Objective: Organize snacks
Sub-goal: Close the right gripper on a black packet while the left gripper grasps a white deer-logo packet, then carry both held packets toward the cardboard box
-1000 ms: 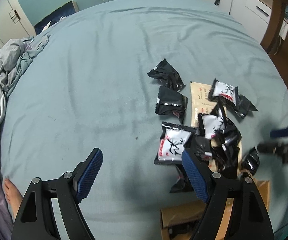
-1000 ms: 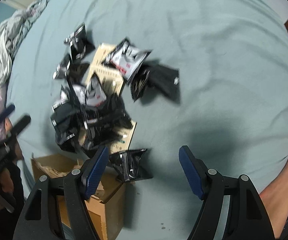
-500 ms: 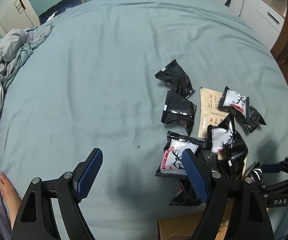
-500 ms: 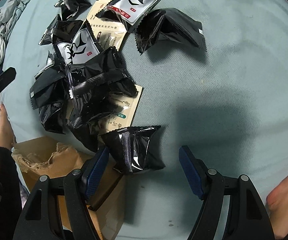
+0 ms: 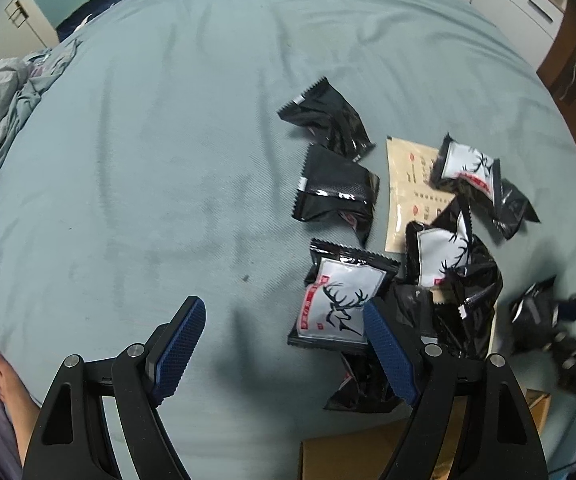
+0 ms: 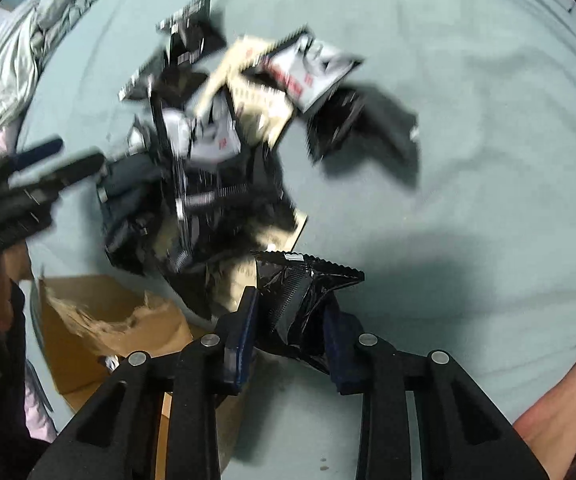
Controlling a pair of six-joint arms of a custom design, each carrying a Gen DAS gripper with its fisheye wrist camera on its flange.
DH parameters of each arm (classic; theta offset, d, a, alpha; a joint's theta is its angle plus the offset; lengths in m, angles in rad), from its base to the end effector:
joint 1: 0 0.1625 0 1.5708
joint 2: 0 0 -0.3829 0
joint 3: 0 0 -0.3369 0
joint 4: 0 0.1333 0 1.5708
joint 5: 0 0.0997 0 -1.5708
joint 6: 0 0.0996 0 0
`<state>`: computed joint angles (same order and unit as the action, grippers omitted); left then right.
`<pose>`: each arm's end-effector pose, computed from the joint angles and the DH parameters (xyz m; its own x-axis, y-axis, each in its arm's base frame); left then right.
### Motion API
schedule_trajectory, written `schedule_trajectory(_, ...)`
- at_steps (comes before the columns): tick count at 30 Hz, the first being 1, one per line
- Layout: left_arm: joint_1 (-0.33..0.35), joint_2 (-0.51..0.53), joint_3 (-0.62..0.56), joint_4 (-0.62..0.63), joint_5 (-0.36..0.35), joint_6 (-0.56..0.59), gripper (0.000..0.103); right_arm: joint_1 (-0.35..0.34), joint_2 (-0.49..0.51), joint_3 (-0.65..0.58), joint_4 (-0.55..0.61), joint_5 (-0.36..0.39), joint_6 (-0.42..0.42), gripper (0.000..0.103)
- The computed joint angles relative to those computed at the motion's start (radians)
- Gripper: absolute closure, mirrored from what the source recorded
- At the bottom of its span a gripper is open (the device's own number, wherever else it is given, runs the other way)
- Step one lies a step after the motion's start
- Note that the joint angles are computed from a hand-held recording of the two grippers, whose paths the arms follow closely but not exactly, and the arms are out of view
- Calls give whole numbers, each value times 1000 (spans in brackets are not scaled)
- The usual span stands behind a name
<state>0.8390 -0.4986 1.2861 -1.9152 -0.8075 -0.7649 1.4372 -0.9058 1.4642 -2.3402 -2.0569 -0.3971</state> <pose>-0.2727 -0.6062 -0.0009 -0.6630 0.0420 -0.7475 0.2004 0.9719 -0.1232 0.0010 -0.6438 0.2201 -0.8464 -0.1768 0.5023 -0.2137 0.9768 -0.0165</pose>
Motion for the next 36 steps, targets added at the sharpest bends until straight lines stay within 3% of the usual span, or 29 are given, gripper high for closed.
schedule_trajectory(5,7,32,-36,4,-10,15,20,-1,-24,7,-22,44,27,75)
schedule_trajectory(12,39,75,-106,3,-43,31,20,-1,-62,8,37,77,49,75)
schedule_trajectory(15,52,100,-144,30,-82,45,35,-4,-81,35,29,78,46,75)
schedule_trajectory(17,55,116,-164,51,-98,54,56,-4,-94,40,35,78,39,75)
schedule_trajectory(19,46,123,-165,47,-80,66,58,-6,-101,44,34,82,35,75)
schedule_trajectory(22,33,106,-126,0,-79,65,71,-8,-111,48,33,90,32,75)
schedule_trajectory(28,-21,51,-28,-71,-37,92,72,-8,-133,48,28,107,34,75)
schedule_trajectory(36,-73,-93,168,-174,-64,61,73,10,-164,62,33,85,33,75)
